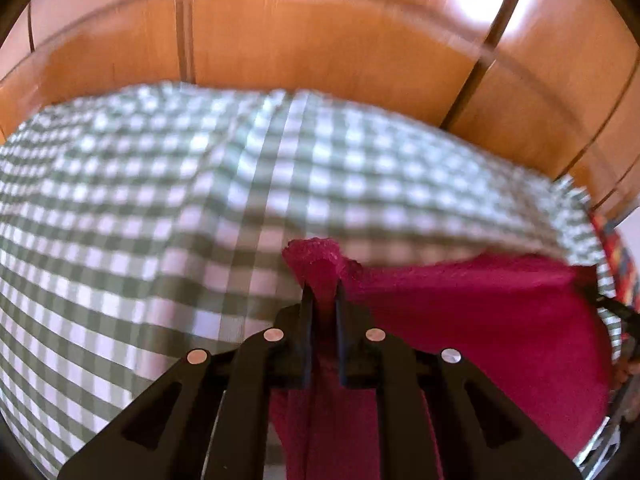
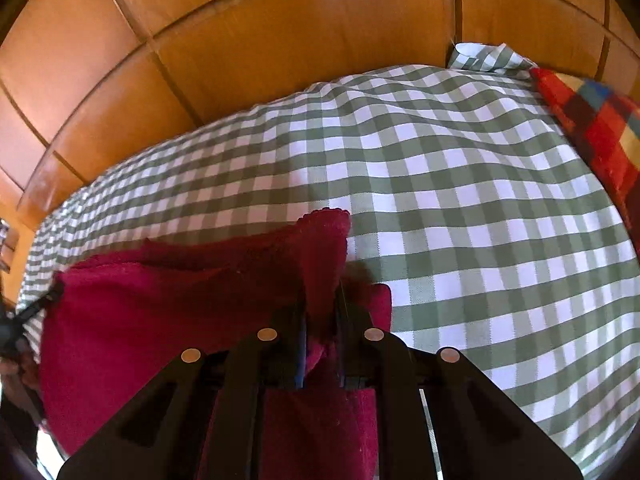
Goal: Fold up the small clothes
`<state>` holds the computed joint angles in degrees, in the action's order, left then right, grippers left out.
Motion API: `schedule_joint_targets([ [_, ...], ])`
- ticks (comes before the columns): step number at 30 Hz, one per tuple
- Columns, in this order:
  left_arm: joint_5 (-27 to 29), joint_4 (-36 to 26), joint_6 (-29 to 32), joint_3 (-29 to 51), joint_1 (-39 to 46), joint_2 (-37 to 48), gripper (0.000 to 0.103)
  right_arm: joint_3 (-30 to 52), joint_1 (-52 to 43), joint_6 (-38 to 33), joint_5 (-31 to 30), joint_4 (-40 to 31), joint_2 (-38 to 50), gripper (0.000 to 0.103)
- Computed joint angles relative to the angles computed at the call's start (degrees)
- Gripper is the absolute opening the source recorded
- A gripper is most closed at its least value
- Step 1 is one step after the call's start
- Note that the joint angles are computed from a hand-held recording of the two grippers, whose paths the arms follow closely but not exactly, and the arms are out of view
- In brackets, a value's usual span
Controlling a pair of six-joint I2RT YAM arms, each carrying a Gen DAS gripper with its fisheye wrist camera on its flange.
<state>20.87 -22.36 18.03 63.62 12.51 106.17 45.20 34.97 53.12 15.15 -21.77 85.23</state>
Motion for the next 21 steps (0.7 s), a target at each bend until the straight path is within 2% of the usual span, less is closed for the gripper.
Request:
schedule_joint_targets([
  [2, -1.96, 1.52, -0.97, -0.81, -0.62, -0.13, 0.018, -1.17, -0.45, 0.59, -0.96, -0.05, -2.64, 0.018],
  [4, -3.41, 1.18, -1.82, -0.87, -0.69, -1.0, 0.031, -2.47, 0.84, 1.7, 0.57, -1.93, -7.14, 0.027],
  [5, -3.76, 1.23, -2.42, -1.28, -0.24, -2.0, 0.039, -3.2, 1.97, 2.59, 1.6, -3.26, -9.81, 0.04],
  [6, -3.44, 1.09, -2.76, -1.78, 0.56, -3.2, 0.04, -4.73, 3.59, 4.11, 2.78, -4.42, -13.73, 0.047],
  [10, 0.95, 1.87, -0.76, -8.55, 5.64, -12.86, 0.039, -9.11, 12.32, 12.43, 6.5, -11.92, -26.61, 0.048],
  [13, 5.44, 0.37, 3.14, -12.64, 9.8, -18.85, 0.039, -12.1, 24.92, 24.36, 11.05, -17.81, -33.83, 0.048],
  [15, 7.44, -0.2, 6.96, -17.21, 12.03, -24.18, 0.039, -12.87, 35.24, 33.81, 14.53, -20.91, -34.62, 0.048],
  [17, 10.17, -2.23, 11.0, -21.68, 15.02, -28.6, 0.039, -13.04, 42.4, 40.08, 16.06, -21.32, -32.47, 0.048],
  [20, 10.24, -3.63, 14.99, -26.76, 16.66, -33.01, 0.039, -12.67, 48.72, 44.38, 16.09, -19.23, -26.81, 0.047],
  [21, 10.08, -3.58, 15.49, -27.75, 16.57, -33.5, 0.04, -11.66, 49.34, 44.69, 15.54, -19.8, -24.18, 0.032],
])
